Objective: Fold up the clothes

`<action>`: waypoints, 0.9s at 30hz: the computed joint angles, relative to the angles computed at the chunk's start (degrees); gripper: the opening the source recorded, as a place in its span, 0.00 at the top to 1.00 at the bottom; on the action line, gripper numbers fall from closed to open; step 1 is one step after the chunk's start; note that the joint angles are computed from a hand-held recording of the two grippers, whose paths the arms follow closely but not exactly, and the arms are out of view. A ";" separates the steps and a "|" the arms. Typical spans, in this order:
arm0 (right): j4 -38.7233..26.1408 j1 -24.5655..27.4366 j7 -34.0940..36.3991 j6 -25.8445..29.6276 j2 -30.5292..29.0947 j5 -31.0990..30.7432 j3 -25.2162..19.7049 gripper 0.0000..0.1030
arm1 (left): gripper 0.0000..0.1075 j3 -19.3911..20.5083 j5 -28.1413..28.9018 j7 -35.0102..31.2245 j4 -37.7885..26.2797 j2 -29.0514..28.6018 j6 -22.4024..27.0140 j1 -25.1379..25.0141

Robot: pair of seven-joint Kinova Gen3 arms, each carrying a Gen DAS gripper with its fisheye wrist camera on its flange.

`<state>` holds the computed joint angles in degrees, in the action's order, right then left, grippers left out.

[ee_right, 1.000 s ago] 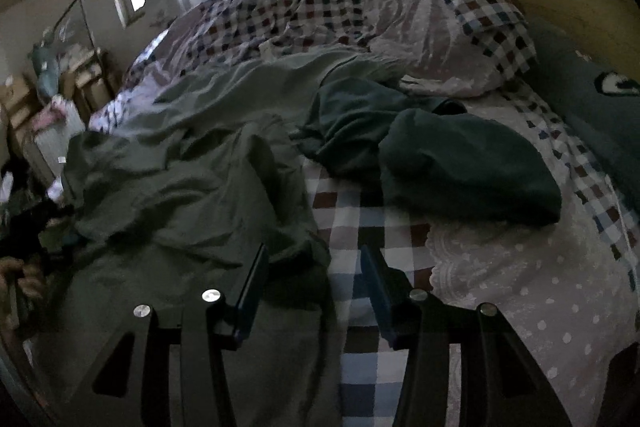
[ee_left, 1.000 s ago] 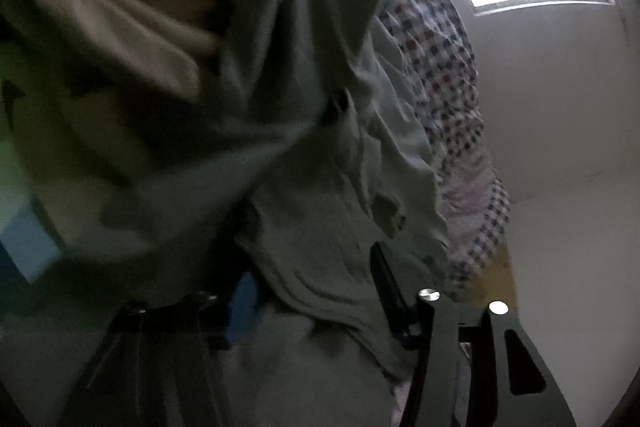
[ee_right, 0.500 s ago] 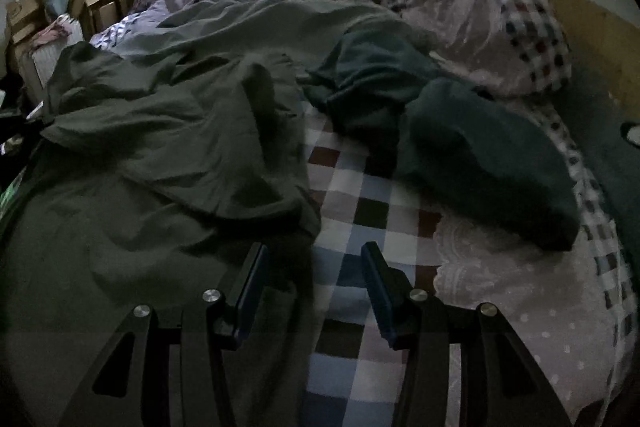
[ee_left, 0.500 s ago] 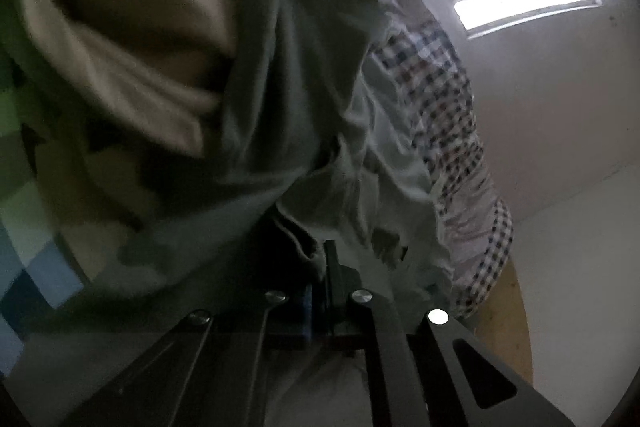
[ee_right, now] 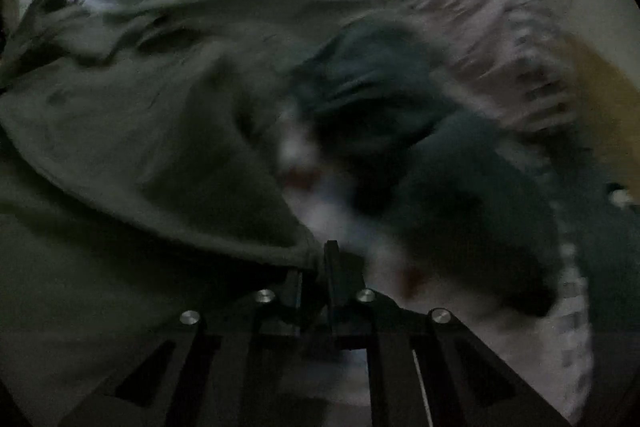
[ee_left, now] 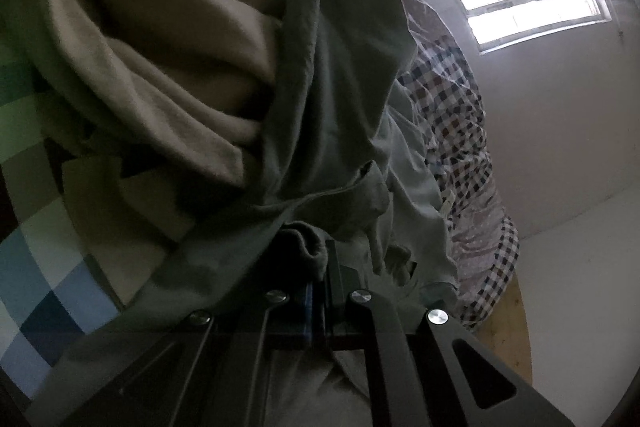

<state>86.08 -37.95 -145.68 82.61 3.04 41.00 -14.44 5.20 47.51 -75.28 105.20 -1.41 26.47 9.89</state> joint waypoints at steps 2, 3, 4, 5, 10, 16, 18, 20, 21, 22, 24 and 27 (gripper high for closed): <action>0.41 0.37 -1.24 1.26 -0.92 1.88 -1.35 0.93 | 0.98 0.23 -1.54 0.59 -0.37 -0.06 0.45 0.22; 0.53 2.15 -0.76 1.63 -0.53 1.43 -3.12 0.94 | 0.98 0.34 -3.71 2.05 -0.96 -0.06 1.23 0.24; 0.85 4.77 0.03 1.21 0.19 0.04 -5.24 0.93 | 0.98 0.65 -6.04 3.92 -1.52 0.14 2.02 0.21; 1.06 7.43 1.49 0.56 0.60 -2.28 -6.91 0.93 | 0.98 0.99 -8.37 5.84 -2.09 0.40 2.85 0.22; -0.84 11.41 10.73 0.69 -2.23 -11.18 -7.08 0.78 | 0.98 1.00 -13.61 11.05 -2.48 0.47 4.69 0.43; -4.75 18.15 19.70 -5.16 -8.83 -22.11 -3.39 0.56 | 0.98 1.98 -22.30 17.12 -3.75 0.31 6.11 1.34; -5.41 20.92 21.59 -9.81 -9.02 -25.93 -1.74 0.55 | 0.98 2.37 -24.41 18.96 -4.36 0.94 6.20 1.85; -7.08 23.99 23.82 -14.33 -6.58 -30.12 -0.19 0.55 | 0.98 2.29 -25.17 19.18 -4.20 1.02 6.41 2.00; -7.97 25.28 24.98 -15.60 -5.21 -32.27 0.44 0.55 | 0.98 2.33 -25.62 19.47 -4.19 1.07 6.35 2.11; -9.18 26.40 26.22 -16.46 -3.44 -34.45 1.04 0.55 | 0.98 2.49 -26.64 20.17 -4.33 1.17 6.32 2.31; -12.30 27.82 27.50 -17.32 0.58 -36.76 1.30 0.55 | 0.98 2.83 -28.97 21.85 -4.61 1.35 6.18 2.78; -16.19 27.71 28.48 -17.86 5.27 -37.89 2.10 0.55 | 0.98 3.19 -31.87 24.00 -5.01 1.73 5.99 3.48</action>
<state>69.90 -10.24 -117.19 64.74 8.31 3.11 -12.34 8.39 15.64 -51.27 100.19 0.32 32.46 13.37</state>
